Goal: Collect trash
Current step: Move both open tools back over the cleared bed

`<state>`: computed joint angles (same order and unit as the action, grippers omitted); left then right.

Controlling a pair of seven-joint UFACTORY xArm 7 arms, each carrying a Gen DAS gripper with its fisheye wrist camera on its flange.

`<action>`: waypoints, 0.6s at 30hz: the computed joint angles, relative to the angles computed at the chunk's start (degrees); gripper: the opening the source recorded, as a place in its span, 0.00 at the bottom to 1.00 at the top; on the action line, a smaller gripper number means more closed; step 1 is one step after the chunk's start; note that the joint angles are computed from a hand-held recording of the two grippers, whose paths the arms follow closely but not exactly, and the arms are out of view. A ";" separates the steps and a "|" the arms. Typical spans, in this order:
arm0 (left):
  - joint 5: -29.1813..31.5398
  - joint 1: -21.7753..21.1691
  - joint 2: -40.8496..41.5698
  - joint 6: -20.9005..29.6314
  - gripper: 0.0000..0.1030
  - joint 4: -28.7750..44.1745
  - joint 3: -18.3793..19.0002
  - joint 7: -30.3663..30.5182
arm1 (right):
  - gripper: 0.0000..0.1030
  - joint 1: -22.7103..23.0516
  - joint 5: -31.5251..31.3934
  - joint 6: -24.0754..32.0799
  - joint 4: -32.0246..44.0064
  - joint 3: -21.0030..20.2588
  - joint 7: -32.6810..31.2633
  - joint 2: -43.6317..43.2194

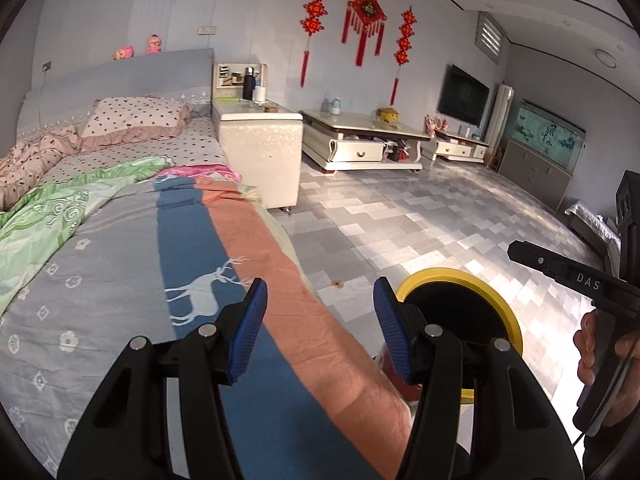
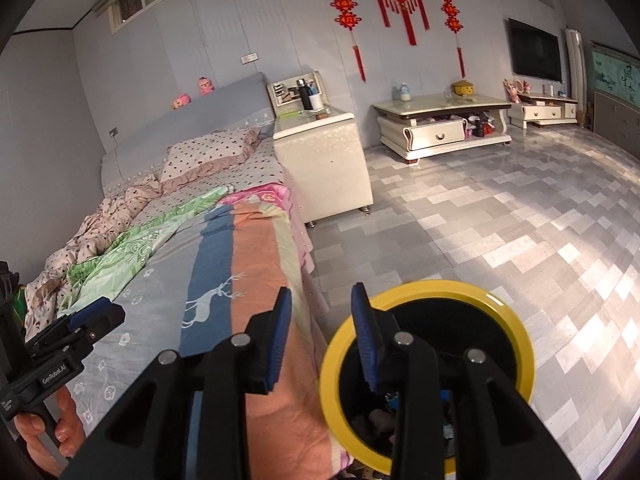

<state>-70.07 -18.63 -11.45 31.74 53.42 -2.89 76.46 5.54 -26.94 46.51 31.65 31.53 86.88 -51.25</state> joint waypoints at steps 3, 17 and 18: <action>0.53 2.44 -1.88 0.65 0.53 -0.26 2.66 -0.46 | 0.34 -2.47 -1.98 -2.43 4.69 2.49 0.67 5.12; -4.49 11.60 -7.31 0.00 0.86 -3.75 12.76 8.61 | 0.66 -6.99 -18.56 -2.22 23.35 13.15 9.32 27.88; -4.84 12.32 -7.29 0.14 0.87 -4.15 13.23 9.39 | 0.69 -6.82 -19.77 -1.83 24.02 13.59 10.16 29.21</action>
